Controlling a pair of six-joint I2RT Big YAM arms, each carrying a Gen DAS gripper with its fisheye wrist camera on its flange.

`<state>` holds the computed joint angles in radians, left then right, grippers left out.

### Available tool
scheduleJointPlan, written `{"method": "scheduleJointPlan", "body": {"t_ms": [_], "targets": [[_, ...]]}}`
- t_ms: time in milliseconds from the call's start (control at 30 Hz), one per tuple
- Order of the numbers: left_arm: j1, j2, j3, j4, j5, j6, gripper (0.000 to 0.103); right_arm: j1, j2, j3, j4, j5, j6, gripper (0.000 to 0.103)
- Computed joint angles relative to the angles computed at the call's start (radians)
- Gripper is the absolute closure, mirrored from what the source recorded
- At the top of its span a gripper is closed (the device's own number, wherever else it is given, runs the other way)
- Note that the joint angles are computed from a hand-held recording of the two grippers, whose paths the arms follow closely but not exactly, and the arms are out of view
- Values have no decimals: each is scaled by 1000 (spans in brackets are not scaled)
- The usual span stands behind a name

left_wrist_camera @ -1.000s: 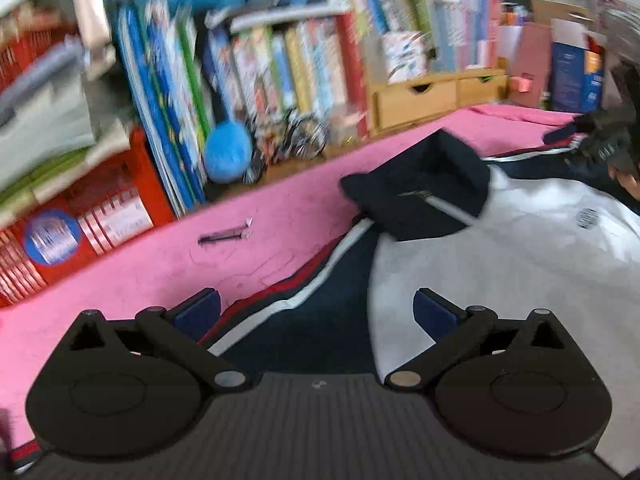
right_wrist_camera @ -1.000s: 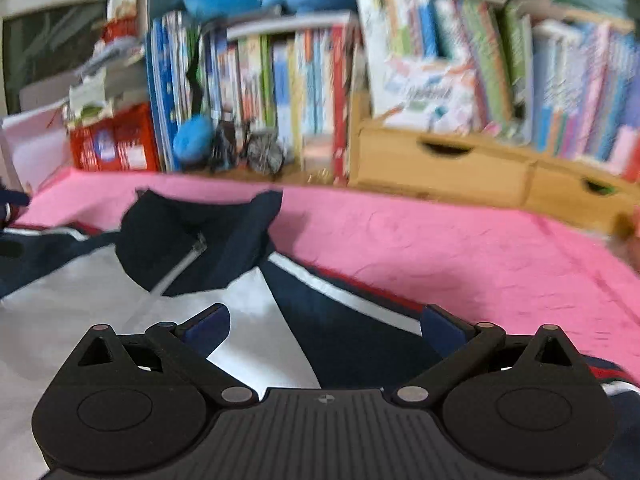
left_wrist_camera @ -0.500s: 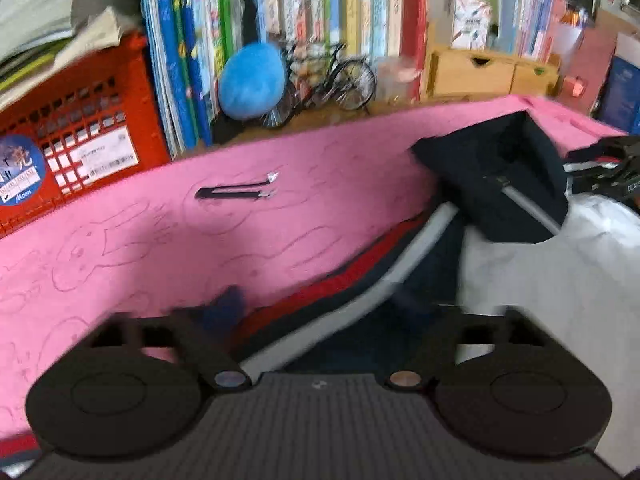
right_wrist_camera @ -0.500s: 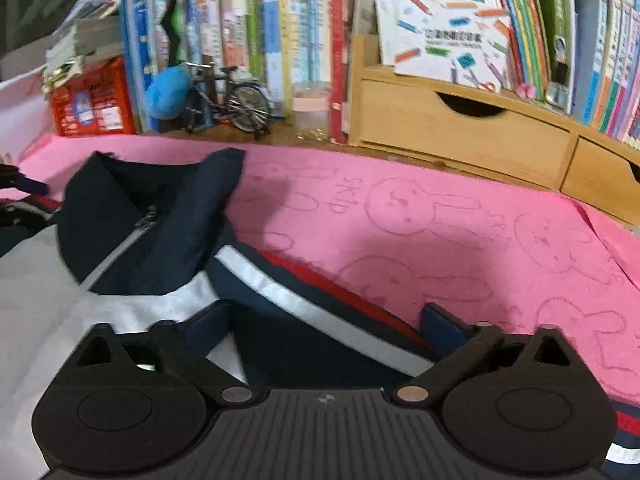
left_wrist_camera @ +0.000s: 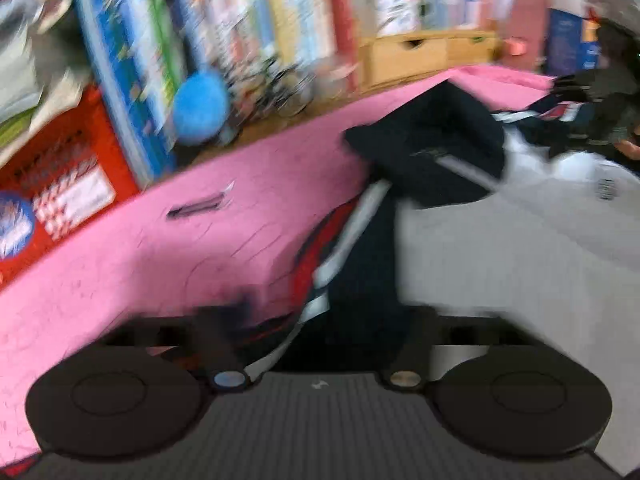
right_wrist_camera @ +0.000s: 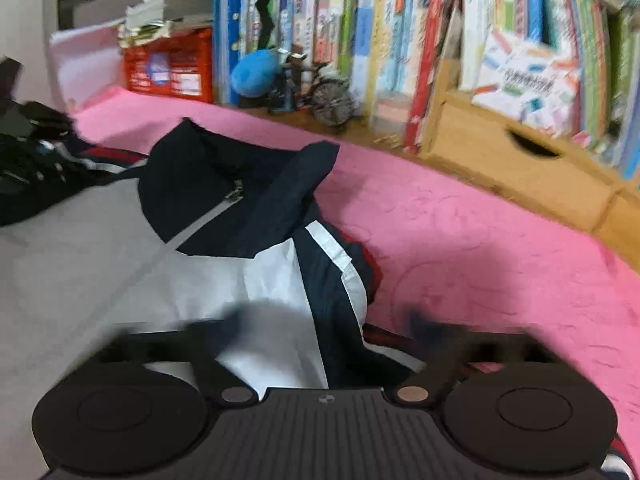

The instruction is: Fold clothes

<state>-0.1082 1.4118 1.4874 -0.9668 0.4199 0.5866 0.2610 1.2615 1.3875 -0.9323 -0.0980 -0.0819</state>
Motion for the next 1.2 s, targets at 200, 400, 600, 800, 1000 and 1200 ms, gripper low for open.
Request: {"method": "scheduleJointPlan", "body": {"t_ms": [200, 400, 600, 800, 1000, 1200], "targets": [[-55, -64, -103, 170, -133, -192, 86, 68, -1, -42, 90, 137, 129, 86], [-135, -197, -249, 398, -306, -192, 98, 255, -21, -57, 121, 573, 81, 94], [-153, -159, -157, 559, -337, -189, 97, 296, -27, -48, 330, 834, -181, 94], [-208, 2, -83, 597, -452, -163, 97, 197, 109, 60, 359, 825, -159, 92], [-221, 134, -4, 497, -501, -191, 96, 154, 253, 79, 309, 797, -65, 90], [-218, 163, 75, 362, -565, -215, 80, 136, 300, 146, 277, 894, -133, 35]]}}
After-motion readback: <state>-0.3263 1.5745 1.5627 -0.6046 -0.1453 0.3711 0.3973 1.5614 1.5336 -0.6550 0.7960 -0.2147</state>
